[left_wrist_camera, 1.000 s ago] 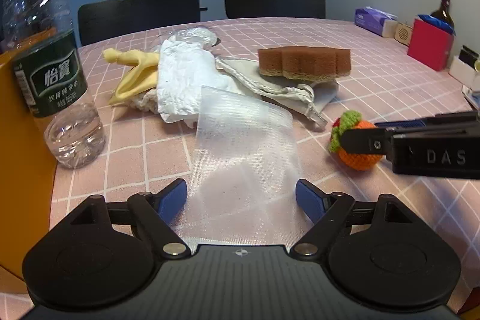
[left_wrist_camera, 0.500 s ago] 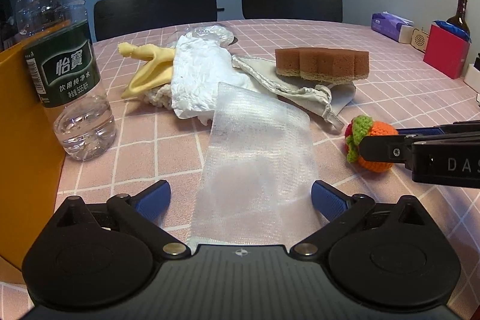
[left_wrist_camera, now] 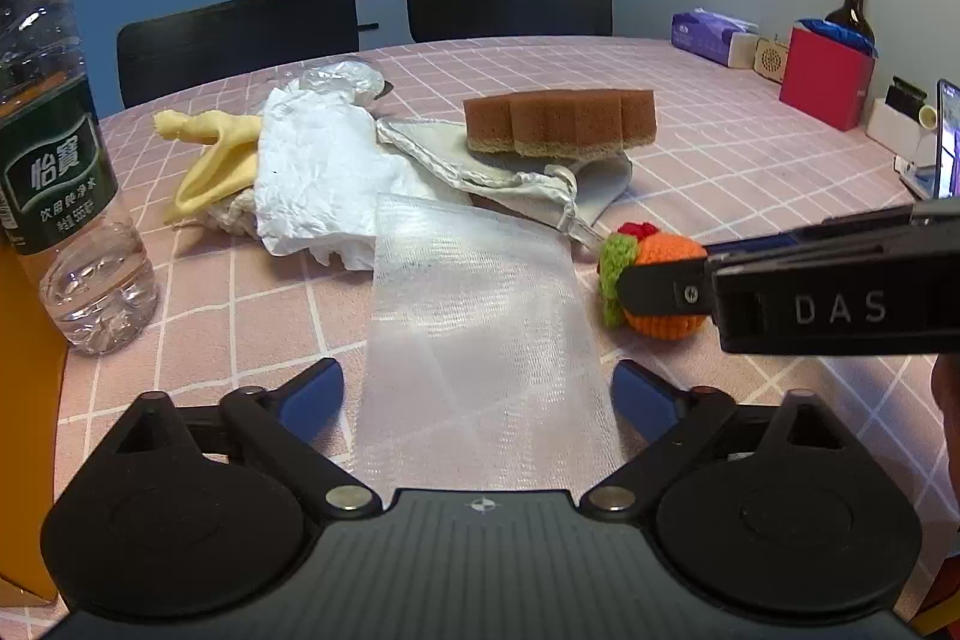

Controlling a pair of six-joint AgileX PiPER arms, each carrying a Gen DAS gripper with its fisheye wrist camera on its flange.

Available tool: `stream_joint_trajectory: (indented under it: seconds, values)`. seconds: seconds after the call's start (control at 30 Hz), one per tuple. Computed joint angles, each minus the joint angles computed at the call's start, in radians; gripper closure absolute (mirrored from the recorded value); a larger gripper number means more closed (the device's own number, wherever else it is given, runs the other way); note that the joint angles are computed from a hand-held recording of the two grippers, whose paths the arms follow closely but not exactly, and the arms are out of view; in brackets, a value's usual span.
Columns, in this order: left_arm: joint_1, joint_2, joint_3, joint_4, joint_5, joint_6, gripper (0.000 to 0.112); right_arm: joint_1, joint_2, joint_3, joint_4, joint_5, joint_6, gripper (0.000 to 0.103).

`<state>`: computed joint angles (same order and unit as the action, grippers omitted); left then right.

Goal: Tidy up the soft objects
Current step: 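Lift the orange with the right gripper while the left gripper grasps the mesh bag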

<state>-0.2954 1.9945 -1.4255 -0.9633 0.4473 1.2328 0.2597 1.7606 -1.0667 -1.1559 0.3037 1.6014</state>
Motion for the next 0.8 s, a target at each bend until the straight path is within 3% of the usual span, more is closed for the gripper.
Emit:
stream_joint_trajectory:
  seconds: [0.07,0.13,0.17,0.33,0.5,0.8]
  values:
    - [0.004,-0.007,0.01,-0.032,-0.01,0.025,0.022,0.001,0.0,0.002,-0.007,0.0,0.008,0.062]
    - [0.01,-0.01,0.016,-0.07,-0.014,0.064,0.046,0.0,0.0,0.001,0.001,0.0,0.001,0.062]
    - [0.013,-0.01,0.016,-0.08,-0.012,0.074,0.052,0.0,-0.001,0.0,0.009,0.001,-0.006,0.062]
    - [0.041,-0.008,0.009,-0.105,0.02,0.091,0.11,0.011,-0.006,-0.005,0.045,0.026,-0.041,0.062]
    - [0.083,-0.063,0.071,-0.245,0.054,0.216,0.11,0.037,-0.027,-0.007,0.052,0.053,-0.053,0.062]
    - [0.226,-0.194,0.086,-0.285,0.261,0.198,0.11,0.1,-0.088,-0.03,0.078,0.07,-0.09,0.062]
